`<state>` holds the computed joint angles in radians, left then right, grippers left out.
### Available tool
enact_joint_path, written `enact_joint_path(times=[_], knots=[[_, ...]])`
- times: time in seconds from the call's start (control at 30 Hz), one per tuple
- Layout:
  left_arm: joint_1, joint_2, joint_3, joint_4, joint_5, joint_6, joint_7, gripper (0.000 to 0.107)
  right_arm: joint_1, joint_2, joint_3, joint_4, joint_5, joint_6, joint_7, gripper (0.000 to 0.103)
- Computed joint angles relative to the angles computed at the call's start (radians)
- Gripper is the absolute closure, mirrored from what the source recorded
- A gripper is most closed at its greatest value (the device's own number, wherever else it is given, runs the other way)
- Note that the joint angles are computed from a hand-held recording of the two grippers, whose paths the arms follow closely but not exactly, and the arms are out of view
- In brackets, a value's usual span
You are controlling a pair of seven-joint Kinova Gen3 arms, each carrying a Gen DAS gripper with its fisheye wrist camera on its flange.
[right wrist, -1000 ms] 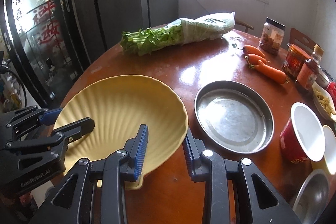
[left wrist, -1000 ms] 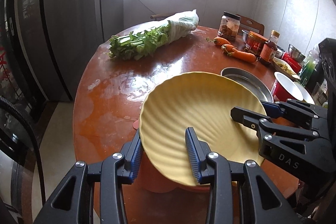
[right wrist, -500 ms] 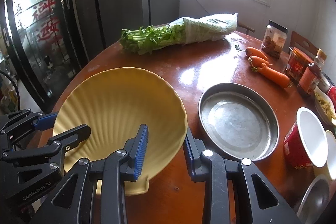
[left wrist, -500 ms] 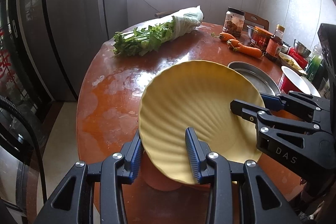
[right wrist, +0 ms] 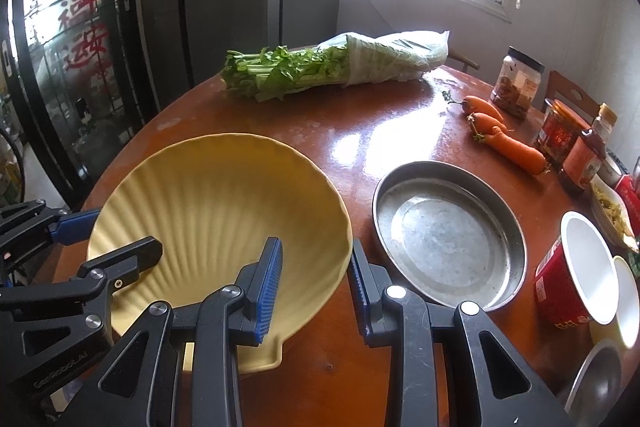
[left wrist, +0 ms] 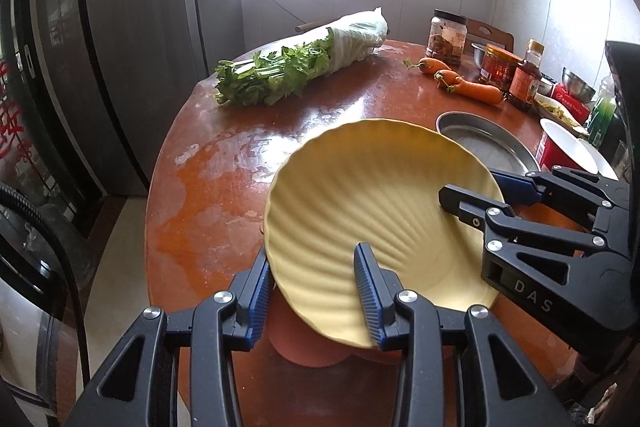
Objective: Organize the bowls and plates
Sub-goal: 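Lower the shell dish into the pink bowl and open the left tool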
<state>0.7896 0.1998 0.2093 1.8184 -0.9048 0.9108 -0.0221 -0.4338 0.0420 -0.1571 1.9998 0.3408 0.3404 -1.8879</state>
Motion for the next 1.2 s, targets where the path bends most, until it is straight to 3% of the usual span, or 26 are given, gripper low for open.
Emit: enact_joint_path(times=[0.7,0.93,1.2], knots=[[0.018,0.009,0.002,-0.006,-0.010,0.020,-0.021,0.060,-0.022,0.004,0.010,0.026,0.077,-0.048,-0.111,0.059],[0.017,0.001,0.006,0.000,-0.003,0.015,-0.025,0.060,-0.008,-0.005,0.007,0.035,0.043,-0.070,-0.091,0.054],[0.021,0.002,0.014,-0.006,0.005,0.024,-0.028,0.060,0.032,-0.028,0.004,0.046,-0.080,-0.080,0.011,0.050]])
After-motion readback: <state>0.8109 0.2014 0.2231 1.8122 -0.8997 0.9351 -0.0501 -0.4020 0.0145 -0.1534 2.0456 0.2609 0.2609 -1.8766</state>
